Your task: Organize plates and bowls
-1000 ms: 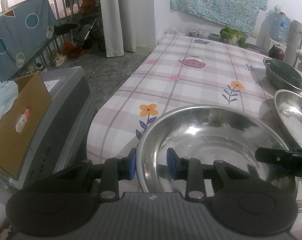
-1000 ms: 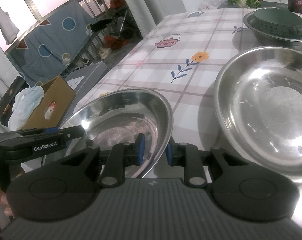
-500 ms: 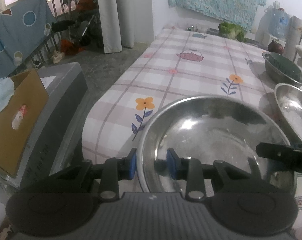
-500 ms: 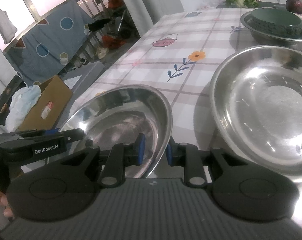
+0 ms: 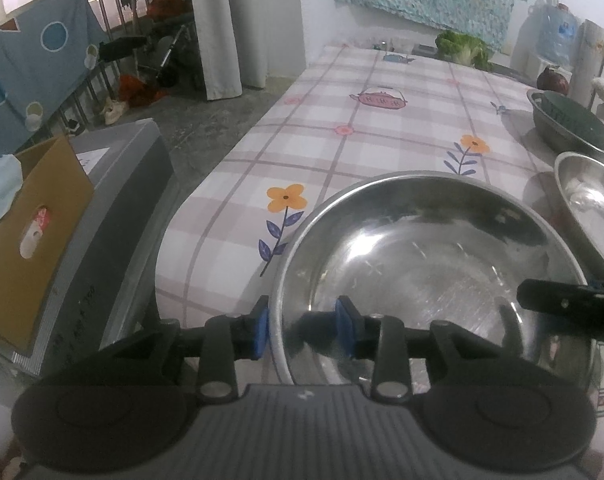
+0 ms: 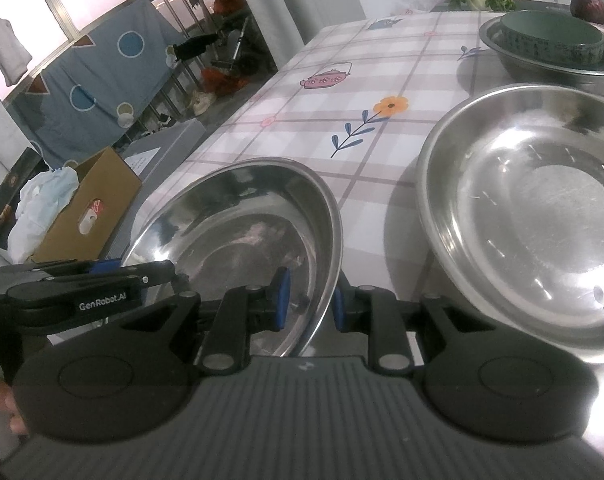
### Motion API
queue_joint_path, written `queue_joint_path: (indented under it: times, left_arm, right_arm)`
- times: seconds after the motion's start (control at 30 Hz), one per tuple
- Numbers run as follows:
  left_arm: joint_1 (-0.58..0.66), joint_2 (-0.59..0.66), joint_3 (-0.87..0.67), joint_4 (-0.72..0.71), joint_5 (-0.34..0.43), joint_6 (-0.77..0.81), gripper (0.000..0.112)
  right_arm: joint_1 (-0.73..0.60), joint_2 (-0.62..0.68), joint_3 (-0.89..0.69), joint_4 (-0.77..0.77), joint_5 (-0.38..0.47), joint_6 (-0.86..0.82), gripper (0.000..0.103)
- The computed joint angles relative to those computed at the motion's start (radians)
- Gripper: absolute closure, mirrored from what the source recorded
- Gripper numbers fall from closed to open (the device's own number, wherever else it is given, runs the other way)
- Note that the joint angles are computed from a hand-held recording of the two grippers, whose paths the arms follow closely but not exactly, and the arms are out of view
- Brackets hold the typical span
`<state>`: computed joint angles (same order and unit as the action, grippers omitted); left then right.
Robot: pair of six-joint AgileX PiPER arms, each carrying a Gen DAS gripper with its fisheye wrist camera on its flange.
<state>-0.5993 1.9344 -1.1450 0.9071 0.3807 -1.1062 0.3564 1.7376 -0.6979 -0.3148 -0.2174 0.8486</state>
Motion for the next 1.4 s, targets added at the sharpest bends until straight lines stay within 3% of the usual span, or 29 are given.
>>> queue_joint_path:
  times: [1.1, 1.4]
  left_arm:
    - [0.004, 0.045, -0.057, 0.009, 0.012, 0.006, 0.073]
    - [-0.023, 0.069, -0.099, 0.029, 0.077, -0.003, 0.072]
  right_arm:
    - [0.003, 0.002, 0.000, 0.014, -0.006, -0.005, 0.082]
    - [0.001, 0.000, 0.019, 0.012, -0.037, -0.007, 0.082]
